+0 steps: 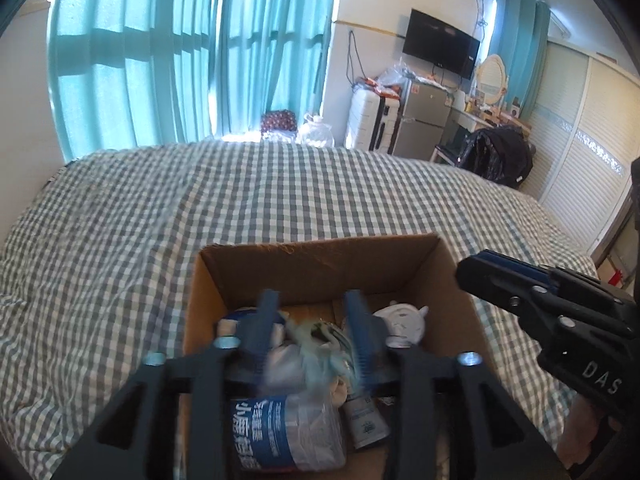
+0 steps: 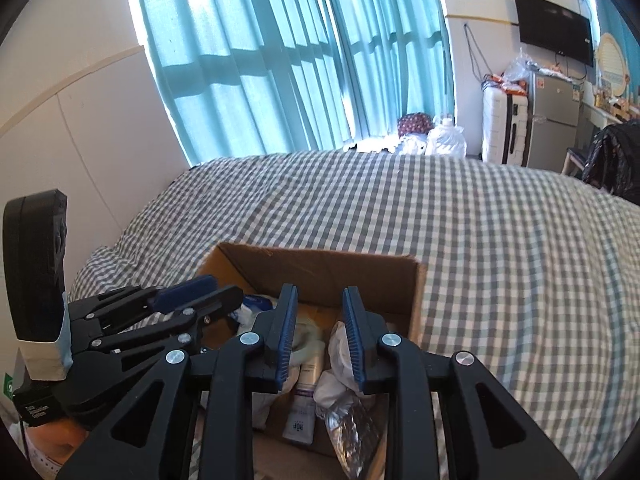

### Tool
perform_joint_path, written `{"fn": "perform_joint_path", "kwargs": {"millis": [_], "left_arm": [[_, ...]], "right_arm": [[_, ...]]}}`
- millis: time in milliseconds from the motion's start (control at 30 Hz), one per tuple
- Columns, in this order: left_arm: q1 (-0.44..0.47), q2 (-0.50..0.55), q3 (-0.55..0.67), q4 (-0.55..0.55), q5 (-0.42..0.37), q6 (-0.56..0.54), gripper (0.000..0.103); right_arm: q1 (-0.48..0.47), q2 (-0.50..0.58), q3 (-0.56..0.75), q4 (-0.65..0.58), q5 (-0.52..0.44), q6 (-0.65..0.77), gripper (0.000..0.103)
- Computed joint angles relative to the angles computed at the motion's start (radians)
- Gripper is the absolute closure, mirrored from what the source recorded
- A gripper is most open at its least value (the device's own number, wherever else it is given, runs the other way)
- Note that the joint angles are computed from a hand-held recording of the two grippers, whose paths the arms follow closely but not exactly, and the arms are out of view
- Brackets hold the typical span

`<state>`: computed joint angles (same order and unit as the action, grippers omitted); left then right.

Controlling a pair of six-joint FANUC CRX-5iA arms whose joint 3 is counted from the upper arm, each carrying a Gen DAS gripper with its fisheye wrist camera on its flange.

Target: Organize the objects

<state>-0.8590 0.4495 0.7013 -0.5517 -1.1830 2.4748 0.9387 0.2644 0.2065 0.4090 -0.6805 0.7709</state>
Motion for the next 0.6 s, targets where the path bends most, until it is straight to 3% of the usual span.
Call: {"fn": "perform_joint_path", "kwargs": {"millis": [133,300,367,600], "left_arm": [[-0.037,-0.022,0.021,-0.053,-0.039,0.027,0.05],[-0.109,-0.023,0.096,-0.151,-0.127,0.034,0.037],[-0.146,-0.031,0.112,-0.2,-0.157,0.043,0.031],[-0.26,-0.055,0.142,-0.362,-0.246,0.085,0.015]], "right_arm": [[0.025,-0.048,-0.037,0.089,-0.026,-0.054,0.071],[0.072,-0.11,-0.083,0.245,-0.094,-0.161,0.065],[0.088,-0.137,-0.106,0.293,-0.105,-0.191,0.055],[0.163,-0.266,-0.236,0.493,-0.142,-0.331,0.039]]}}
